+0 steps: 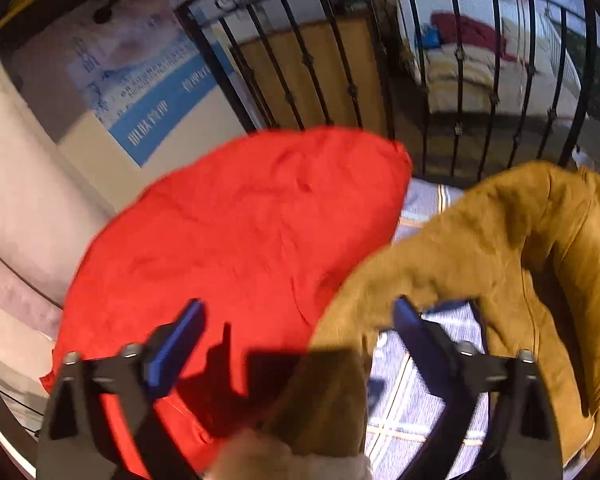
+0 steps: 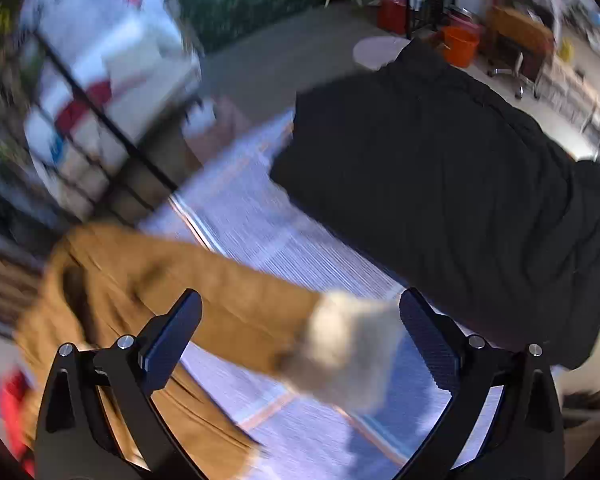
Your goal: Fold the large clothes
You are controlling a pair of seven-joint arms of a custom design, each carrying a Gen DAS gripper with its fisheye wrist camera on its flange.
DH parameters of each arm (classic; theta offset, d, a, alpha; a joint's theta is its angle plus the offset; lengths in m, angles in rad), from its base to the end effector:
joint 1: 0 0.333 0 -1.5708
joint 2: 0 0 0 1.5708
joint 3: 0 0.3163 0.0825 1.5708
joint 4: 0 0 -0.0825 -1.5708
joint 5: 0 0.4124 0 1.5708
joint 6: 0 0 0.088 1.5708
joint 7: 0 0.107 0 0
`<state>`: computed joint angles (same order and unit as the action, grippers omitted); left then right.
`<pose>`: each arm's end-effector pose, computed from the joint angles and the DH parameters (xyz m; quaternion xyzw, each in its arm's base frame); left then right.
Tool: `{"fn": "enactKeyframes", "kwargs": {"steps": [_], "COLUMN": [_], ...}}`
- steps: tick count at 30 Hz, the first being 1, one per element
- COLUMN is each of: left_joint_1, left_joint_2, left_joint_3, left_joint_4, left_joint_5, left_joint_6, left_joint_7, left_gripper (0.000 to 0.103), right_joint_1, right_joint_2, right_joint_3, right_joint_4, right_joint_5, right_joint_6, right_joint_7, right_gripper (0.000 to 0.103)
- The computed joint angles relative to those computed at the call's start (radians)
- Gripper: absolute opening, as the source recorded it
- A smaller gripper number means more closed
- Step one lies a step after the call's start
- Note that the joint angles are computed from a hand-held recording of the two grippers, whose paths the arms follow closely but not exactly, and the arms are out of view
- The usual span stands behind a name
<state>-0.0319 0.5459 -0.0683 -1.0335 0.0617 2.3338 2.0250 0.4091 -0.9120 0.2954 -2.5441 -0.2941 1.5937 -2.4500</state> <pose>0.7827 -0.0595 0.6224 -0.4519 0.8122 -0.1993 0.3105 0.2438 0.1852 0.5381 0.0432 0.9642 -0.2263 0.1314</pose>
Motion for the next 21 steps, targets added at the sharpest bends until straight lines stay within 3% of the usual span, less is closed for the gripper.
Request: {"fn": "enactKeyframes", "kwargs": {"steps": [1, 2, 4, 6, 10, 11, 15, 17, 19, 20, 21], "left_joint_1": [0.025, 0.047, 0.069, 0.079, 0.056, 0.049, 0.039, 0.042, 0.047, 0.049, 0.052], "left_joint_2": [-0.049, -0.085, -0.13, -0.197, -0.332, -0.36, -0.421, -0.412, -0.428, -0.43, -0.428], "left_joint_3": [-0.024, -0.046, -0.074, -0.086, -0.078, -0.073, -0.049, -0.039, -0.031, -0.027, -0.024], "left_joint_4": [-0.073, -0.122, -0.176, -0.278, -0.536, -0.588, -0.695, -0.676, -0.703, -0.705, -0.701], "left_joint_5": [-0.047, -0.097, -0.172, -0.216, -0.215, -0.211, -0.202, -0.182, -0.158, -0.151, -0.149], "left_joint_6": [0.06, 0.064, -0.031, -0.103, -0.201, -0.22, -0.3, -0.363, -0.33, -0.311, -0.304], "left_joint_7": [0.013, 0.036, 0.086, 0.157, 0.281, 0.29, 0.253, 0.256, 0.264, 0.257, 0.247], "left_gripper": [0.097, 0.097, 0.097, 0.097, 0.097, 0.097, 0.097, 0.097, 0.097, 0.097, 0.097], "right_joint_1": [-0.001, 0.006, 0.024, 0.041, 0.052, 0.074, 0.033, 0.022, 0.013, 0.007, 0.009], "right_joint_2": [0.002, 0.012, 0.037, 0.129, 0.353, 0.416, 0.596, 0.629, 0.641, 0.64, 0.636], "right_joint_3": [0.003, -0.005, -0.029, -0.059, -0.134, -0.167, -0.144, -0.153, -0.15, -0.145, -0.149], "right_joint_4": [0.007, 0.006, -0.023, -0.036, -0.085, -0.081, -0.011, -0.052, -0.095, -0.104, -0.106], "right_joint_5": [-0.006, -0.009, -0.034, -0.028, 0.022, 0.046, 0.095, 0.144, 0.179, 0.183, 0.189], "right_joint_6": [0.0, 0.024, 0.149, 0.32, 0.814, 0.893, 0.923, 1.046, 1.161, 1.177, 1.18], "right_joint_7": [-0.001, -0.02, -0.081, -0.152, -0.307, -0.356, -0.463, -0.452, -0.418, -0.407, -0.421], "right_gripper": [0.098, 0.098, 0.098, 0.098, 0.098, 0.098, 0.098, 0.098, 0.097, 0.095, 0.078]}}
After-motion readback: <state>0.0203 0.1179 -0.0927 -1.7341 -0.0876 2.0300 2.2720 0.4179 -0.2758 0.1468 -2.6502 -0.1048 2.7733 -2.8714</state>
